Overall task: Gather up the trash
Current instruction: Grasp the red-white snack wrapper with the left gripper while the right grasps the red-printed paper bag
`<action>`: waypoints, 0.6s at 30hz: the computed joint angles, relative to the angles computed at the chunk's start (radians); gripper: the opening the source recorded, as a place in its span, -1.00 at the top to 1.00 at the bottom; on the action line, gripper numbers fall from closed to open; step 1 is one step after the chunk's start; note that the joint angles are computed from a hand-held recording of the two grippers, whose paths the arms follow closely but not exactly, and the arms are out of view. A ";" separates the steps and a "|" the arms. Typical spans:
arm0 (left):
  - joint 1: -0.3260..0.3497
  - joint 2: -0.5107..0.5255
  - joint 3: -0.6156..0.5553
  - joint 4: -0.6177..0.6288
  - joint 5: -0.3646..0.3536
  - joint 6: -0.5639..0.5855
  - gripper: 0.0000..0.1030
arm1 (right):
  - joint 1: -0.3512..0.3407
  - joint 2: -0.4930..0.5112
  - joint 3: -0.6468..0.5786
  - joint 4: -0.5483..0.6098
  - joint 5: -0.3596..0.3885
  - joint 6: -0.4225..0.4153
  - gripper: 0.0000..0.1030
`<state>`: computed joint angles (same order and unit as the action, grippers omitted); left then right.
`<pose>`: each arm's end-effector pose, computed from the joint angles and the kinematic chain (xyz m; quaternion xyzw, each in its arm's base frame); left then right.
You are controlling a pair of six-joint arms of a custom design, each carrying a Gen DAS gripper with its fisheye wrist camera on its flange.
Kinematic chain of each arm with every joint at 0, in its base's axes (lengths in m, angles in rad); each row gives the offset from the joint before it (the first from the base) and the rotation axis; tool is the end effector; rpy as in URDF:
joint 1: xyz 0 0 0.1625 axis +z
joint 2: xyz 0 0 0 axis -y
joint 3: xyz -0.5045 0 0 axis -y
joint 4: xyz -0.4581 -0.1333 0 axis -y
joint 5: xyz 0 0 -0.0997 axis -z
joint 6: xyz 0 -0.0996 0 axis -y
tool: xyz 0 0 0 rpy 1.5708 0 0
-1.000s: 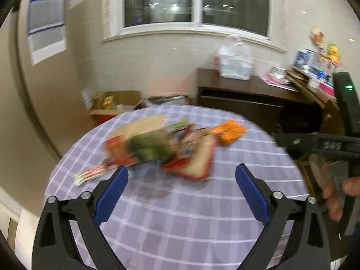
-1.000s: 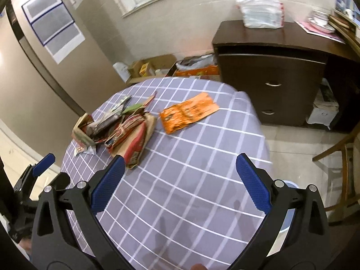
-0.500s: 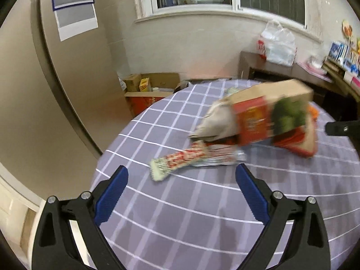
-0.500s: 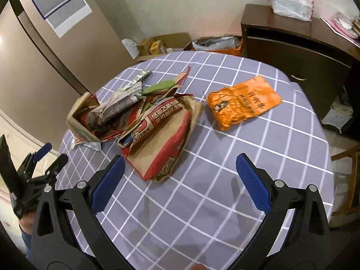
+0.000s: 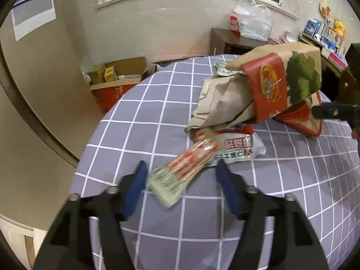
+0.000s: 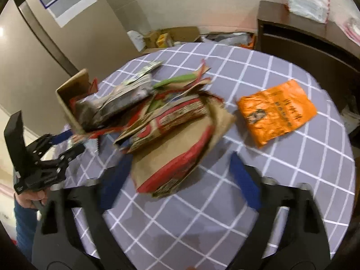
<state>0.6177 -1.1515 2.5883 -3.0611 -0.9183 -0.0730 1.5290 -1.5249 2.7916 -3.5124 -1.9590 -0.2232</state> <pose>-0.1897 -0.3725 0.0956 0.3956 0.8604 -0.1793 0.2667 0.0832 -0.2995 0.2197 0.0203 -0.9279 0.2980 0.2233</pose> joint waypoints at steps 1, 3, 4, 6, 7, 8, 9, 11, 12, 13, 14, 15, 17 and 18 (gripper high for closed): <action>0.000 0.001 -0.003 0.003 -0.005 0.004 0.19 | -0.018 -0.015 0.005 0.014 0.043 -0.006 -0.04; -0.011 -0.009 0.005 0.015 -0.006 -0.011 0.37 | -0.019 -0.015 0.014 -0.002 0.054 -0.009 0.08; -0.015 -0.012 0.008 0.017 -0.006 -0.018 0.49 | -0.021 -0.018 0.019 -0.006 0.065 -0.018 0.15; -0.026 -0.027 0.020 0.033 -0.010 -0.040 0.50 | -0.026 -0.027 0.029 -0.014 0.083 -0.026 0.23; -0.034 -0.034 0.027 0.039 -0.010 -0.053 0.50 | -0.034 -0.046 0.035 -0.002 0.099 -0.027 0.25; -0.044 -0.038 0.035 0.043 -0.009 -0.065 0.50 | -0.044 -0.070 0.042 0.015 0.113 -0.024 0.25; -0.060 -0.047 0.048 0.052 -0.006 -0.083 0.50 | -0.049 -0.087 0.049 0.024 0.115 -0.019 0.23; -0.077 -0.055 0.058 0.062 -0.007 -0.099 0.50 | -0.062 -0.121 0.057 0.057 0.125 -0.022 0.17; -0.091 -0.060 0.068 0.068 -0.004 -0.111 0.50 | -0.066 -0.133 0.061 0.064 0.125 -0.019 -0.07; -0.098 -0.055 0.070 0.066 0.003 -0.114 0.49 | -0.068 -0.137 0.060 0.061 0.119 -0.014 -0.25; -0.107 -0.054 0.074 0.069 0.008 -0.123 0.48 | -0.073 -0.140 0.064 0.046 0.123 -0.013 -0.26; -0.113 -0.052 0.077 0.069 0.010 -0.127 0.47 | -0.085 -0.148 0.065 0.045 0.139 -0.008 -0.27; -0.121 -0.052 0.079 0.073 0.007 -0.140 0.47 | -0.108 -0.153 0.065 0.043 0.171 0.009 -0.28; -0.122 -0.052 0.080 0.073 0.002 -0.146 0.47 | -0.117 -0.146 0.062 0.036 0.182 0.012 -0.28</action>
